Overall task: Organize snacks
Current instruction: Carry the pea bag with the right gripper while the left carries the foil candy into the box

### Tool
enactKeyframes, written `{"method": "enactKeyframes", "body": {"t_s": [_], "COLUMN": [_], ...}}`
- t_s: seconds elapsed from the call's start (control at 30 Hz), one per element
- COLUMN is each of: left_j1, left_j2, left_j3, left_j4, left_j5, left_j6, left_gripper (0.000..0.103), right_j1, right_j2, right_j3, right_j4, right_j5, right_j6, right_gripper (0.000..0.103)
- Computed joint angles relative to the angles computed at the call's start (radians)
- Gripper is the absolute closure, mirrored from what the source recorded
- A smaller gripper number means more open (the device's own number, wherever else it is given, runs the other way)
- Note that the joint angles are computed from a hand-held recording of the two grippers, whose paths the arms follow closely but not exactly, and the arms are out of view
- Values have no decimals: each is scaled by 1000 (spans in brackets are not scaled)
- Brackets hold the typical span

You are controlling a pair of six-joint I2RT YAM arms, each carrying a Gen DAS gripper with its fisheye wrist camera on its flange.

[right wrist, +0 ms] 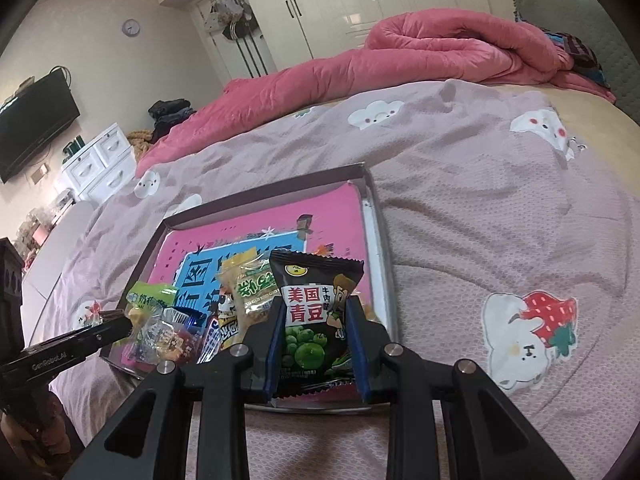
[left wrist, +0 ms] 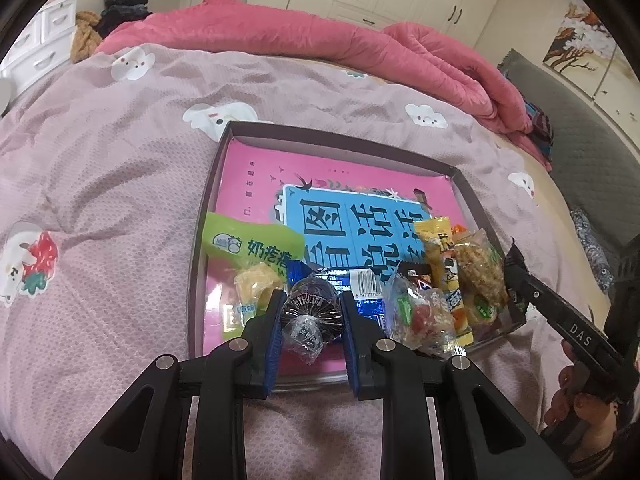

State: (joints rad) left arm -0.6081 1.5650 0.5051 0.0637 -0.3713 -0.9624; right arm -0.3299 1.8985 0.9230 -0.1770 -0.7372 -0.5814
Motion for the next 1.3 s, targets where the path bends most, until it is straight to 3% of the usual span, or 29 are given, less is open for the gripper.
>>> {"method": "enactKeyframes", "body": {"t_s": [0.7,1.3], "left_j1": [10,15], "left_j2": [44,65], "left_j3": [17,30], "left_j4": [14,21], "left_j5": [13,10], "left_j6": [6,9], "left_gripper": [76,76], "right_j1": [63,72], "right_j2": [-34,2], "right_j3": [-78,-70], "right_j4": [21,114], "right_j5": [-23,12], "right_j6": [-69,23], "right_gripper": [74,73]}}
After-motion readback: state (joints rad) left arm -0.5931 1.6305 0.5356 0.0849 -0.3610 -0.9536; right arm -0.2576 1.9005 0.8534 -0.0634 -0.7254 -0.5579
